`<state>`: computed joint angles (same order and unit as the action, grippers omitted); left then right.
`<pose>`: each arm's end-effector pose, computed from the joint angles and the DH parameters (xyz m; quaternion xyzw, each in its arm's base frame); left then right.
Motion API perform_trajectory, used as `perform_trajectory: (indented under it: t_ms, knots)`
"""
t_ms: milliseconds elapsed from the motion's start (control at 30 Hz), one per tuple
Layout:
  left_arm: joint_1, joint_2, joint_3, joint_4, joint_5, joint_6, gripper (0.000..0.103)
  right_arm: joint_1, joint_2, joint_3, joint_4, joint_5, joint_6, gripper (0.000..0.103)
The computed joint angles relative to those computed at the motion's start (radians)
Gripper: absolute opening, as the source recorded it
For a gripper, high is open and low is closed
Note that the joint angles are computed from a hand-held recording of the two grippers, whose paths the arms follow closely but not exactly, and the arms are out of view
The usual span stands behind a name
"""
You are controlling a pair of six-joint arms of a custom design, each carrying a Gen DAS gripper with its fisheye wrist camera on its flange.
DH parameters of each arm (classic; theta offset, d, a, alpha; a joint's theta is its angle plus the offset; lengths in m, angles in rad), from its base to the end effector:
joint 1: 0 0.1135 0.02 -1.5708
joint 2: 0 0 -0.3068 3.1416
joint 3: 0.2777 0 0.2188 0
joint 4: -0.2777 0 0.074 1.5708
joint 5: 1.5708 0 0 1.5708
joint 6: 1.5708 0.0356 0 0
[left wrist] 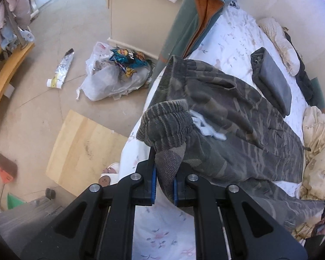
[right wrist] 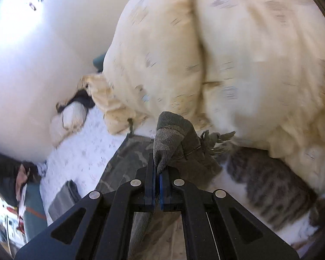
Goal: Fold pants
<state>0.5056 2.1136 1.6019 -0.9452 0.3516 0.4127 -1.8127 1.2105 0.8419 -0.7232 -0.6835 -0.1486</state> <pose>0.3590 0.1847 0.2187 -0.0357 0.9824 -0.1317 0.1276 -0.0205 -0.1768 0.2906 0.6232 0.6751 -0.0045 0.3949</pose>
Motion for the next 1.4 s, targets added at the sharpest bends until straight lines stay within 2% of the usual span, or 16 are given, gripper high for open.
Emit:
perform_trajectory:
  t_ms: [133, 267, 333, 500, 600, 667, 700, 733, 800, 900, 1000, 1100, 1167, 1233, 1300, 1400]
  knots:
    - [-0.106, 0.045, 0.100, 0.022, -0.038, -0.042, 0.009, 0.386, 0.085, -0.059, 0.344, 0.243, 0.308, 0.002]
    - [-0.238, 0.164, 0.304, 0.020, -0.109, -0.088, 0.009, 0.675, 0.272, 0.011, 0.517, 0.511, 0.416, 0.002]
    - [-0.290, 0.237, 0.410, 0.018, -0.154, -0.103, 0.009, 0.816, 0.442, 0.113, 0.554, 0.672, 0.429, 0.002]
    - [-0.407, 0.495, 0.752, -0.049, -0.287, -0.169, 0.012, 0.997, 0.802, 0.387, 0.539, 0.869, 0.459, 0.002]
    - [-0.443, 0.536, 0.752, -0.006, -0.330, -0.192, 0.024, 1.042, 0.948, 0.502, 0.508, 0.860, 0.479, 0.004]
    - [-0.452, 0.470, 0.586, 0.138, -0.370, -0.148, 0.060, 1.071, 1.003, 0.535, 0.483, 0.893, 0.465, 0.028]
    - [-0.446, 0.442, 0.532, 0.181, -0.351, -0.135, 0.091, 1.076, 1.013, 0.534, 0.478, 0.898, 0.446, 0.059]
    - [-0.421, 0.403, 0.474, 0.200, -0.267, -0.120, 0.097, 1.078, 1.005, 0.507, 0.499, 0.904, 0.427, 0.072]
    - [-0.388, 0.320, 0.358, 0.250, -0.193, -0.124, 0.097, 1.086, 0.941, 0.404, 0.592, 0.916, 0.385, 0.071]
    - [-0.371, 0.095, -0.010, 0.565, -0.149, -0.118, 0.098, 1.113, 0.786, 0.171, 0.783, 0.847, 0.295, 0.071]
    - [-0.449, 0.018, -0.236, 0.732, -0.102, 0.075, 0.099, 1.209, 0.671, -0.032, 0.900, 0.734, 0.248, 0.071]
    - [-0.537, 0.144, -0.178, 0.702, -0.159, 0.070, 0.086, 1.346, 0.685, -0.150, 0.940, 0.649, 0.256, 0.071]
    - [-0.581, 0.299, -0.027, 0.699, -0.286, 0.013, 0.086, 1.404, 0.767, -0.185, 0.989, 0.644, 0.279, 0.068]
    - [-0.584, 0.440, 0.178, 0.564, -0.368, -0.023, 0.086, 1.416, 0.864, -0.190, 1.032, 0.687, 0.304, 0.068]
    - [-0.572, 0.504, 0.296, 0.473, -0.353, -0.059, 0.085, 1.345, 0.909, -0.226, 1.138, 0.688, 0.279, 0.068]
    - [-0.585, 0.444, 0.244, 0.466, -0.364, -0.075, 0.085, 1.223, 0.893, -0.185, 1.075, 0.889, 0.277, 0.067]
